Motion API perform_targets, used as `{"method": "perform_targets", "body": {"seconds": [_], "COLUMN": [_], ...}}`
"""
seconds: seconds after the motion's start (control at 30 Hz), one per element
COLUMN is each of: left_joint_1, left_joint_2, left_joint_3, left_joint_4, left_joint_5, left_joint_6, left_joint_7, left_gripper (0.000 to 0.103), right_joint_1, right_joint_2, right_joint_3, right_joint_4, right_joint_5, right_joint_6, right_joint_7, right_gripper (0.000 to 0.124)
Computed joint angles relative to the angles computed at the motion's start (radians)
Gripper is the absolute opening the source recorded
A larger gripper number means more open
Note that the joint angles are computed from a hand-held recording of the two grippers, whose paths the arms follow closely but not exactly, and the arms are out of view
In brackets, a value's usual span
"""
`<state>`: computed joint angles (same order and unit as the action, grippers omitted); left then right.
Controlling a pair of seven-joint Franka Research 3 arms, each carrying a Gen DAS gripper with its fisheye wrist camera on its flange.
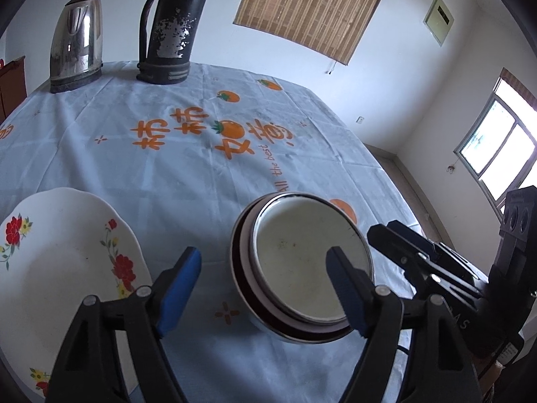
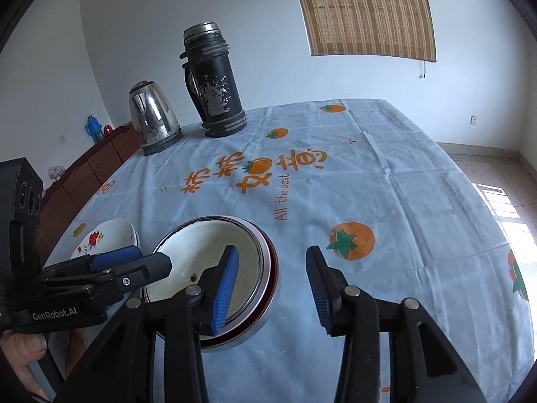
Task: Organize plates and bowls
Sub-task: 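Grip the rim of the nested bowl stack with both tools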
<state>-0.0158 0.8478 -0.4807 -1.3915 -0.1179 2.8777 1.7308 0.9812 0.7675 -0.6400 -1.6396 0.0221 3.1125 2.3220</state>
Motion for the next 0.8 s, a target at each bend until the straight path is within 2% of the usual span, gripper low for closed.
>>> {"method": "perform_targets", "body": {"seconds": [0.23, 0.3, 0.37, 0.43, 0.47, 0.53, 0.57, 0.63, 0.8], "left_joint_1": [-0.054, -0.055, -0.052, -0.068, -0.063, -0.006, 0.006, 0.003, -0.006], "left_joint_2": [0.006, 0.012, 0.012, 0.009, 0.008, 0.013, 0.013, 0.011, 0.027], "left_joint_3": [0.059, 0.059, 0.054, 0.076, 0.071, -0.003, -0.018, -0.013, -0.002], "left_joint_4": [0.012, 0.018, 0.014, 0.014, 0.011, -0.008, -0.016, -0.018, 0.008], "left_joint_5": [0.045, 0.052, 0.054, 0.069, 0.068, 0.035, 0.026, 0.018, -0.004], "left_joint_6": [0.001, -0.007, -0.004, -0.009, -0.018, -0.024, -0.025, -0.024, -0.041], "left_joint_7": [-0.051, -0.057, -0.059, -0.075, -0.078, -0.027, -0.009, -0.005, -0.009], "left_gripper": [0.076, 0.076, 0.075, 0.072, 0.072, 0.071, 0.071, 0.071, 0.068], "right_joint_1": [-0.005, -0.018, -0.006, -0.010, -0.014, -0.013, 0.001, 0.028, -0.009], "right_joint_2": [0.047, 0.045, 0.052, 0.056, 0.055, 0.052, 0.054, 0.065, 0.066], "right_joint_3": [0.009, 0.033, 0.025, 0.036, 0.044, 0.051, 0.037, 0.009, 0.061], "right_joint_4": [0.016, 0.009, 0.001, 0.002, 0.001, -0.007, -0.011, -0.012, 0.002], "right_joint_5": [0.044, 0.070, 0.098, 0.122, 0.135, 0.158, 0.171, 0.198, 0.260], "right_joint_6": [0.046, 0.071, 0.087, 0.086, 0.089, 0.105, 0.107, 0.103, 0.114], "right_joint_7": [-0.008, -0.030, -0.044, -0.066, -0.078, -0.102, -0.109, -0.122, -0.162], "right_gripper": [0.044, 0.044, 0.044, 0.044, 0.044, 0.044, 0.044, 0.044, 0.044]}}
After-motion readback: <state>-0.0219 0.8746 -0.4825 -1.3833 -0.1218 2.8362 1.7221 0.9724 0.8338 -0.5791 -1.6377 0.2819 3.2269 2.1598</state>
